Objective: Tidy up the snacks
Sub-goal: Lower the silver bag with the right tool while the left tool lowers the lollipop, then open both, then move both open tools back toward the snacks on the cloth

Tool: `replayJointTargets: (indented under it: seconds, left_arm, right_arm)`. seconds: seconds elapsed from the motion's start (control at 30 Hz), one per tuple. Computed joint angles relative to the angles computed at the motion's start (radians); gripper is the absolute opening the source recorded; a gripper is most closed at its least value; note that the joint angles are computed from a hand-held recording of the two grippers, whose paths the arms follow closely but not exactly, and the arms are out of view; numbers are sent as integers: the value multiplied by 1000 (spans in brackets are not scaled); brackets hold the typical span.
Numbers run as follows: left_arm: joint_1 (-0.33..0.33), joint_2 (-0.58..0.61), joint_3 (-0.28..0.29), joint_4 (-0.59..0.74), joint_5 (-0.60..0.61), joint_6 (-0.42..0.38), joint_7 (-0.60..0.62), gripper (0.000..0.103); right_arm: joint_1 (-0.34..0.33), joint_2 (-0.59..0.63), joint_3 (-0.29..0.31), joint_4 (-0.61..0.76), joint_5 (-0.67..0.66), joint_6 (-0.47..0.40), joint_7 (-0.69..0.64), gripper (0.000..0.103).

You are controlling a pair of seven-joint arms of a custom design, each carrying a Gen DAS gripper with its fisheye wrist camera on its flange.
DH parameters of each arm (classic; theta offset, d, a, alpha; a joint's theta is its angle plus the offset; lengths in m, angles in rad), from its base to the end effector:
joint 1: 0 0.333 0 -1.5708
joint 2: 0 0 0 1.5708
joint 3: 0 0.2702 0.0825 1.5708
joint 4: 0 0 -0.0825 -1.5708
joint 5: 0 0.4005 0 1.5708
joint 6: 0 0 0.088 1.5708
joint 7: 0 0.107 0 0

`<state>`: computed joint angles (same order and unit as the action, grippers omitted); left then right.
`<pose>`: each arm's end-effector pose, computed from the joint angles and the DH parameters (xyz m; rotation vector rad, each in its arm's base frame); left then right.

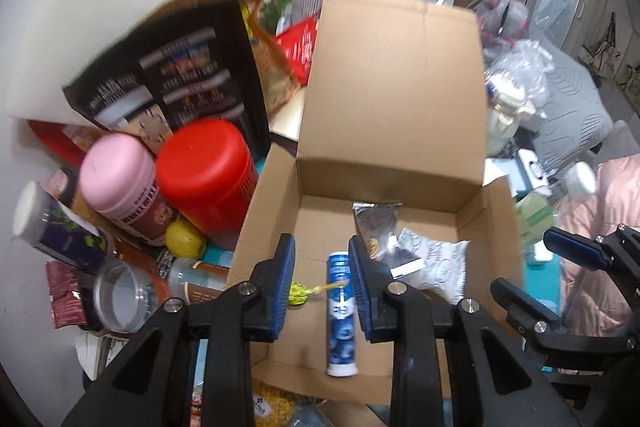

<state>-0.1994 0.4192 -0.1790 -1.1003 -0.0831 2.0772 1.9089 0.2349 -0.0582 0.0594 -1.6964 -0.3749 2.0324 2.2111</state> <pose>0.6700 -0.2377 0.6089 -1.2161 2.4861 -0.7256 0.5746 0.1534 0.6018 -1.7293 2.2133 -0.6773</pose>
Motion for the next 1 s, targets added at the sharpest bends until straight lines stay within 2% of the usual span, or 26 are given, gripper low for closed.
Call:
replayJointTargets:
  seconds: [0.4, 0.9, 0.93, 0.97, 1.0]
  left_arm:
    - [37, -209, -16, -169, -104, 49, 38, 27]
    - [55, -549, 5, -515, -180, 128, -20, 29]
    - [57, -579, 8, -548, -180, 133, -28, 32]
    - [57, -599, 10, -571, -184, 137, -30, 47]
    - [57, -623, 14, -598, -193, 140, -30, 71]
  right_arm:
    - [9, -165, 40, -69, -71, -7, 64, 61]
    - [21, -405, 73, -269, -22, 46, 38, 63]
    - [24, -424, 75, -287, -16, 52, 34, 63]
    - [27, -439, 77, -303, -11, 57, 29, 63]
    - [28, -449, 81, -312, -8, 60, 28, 64]
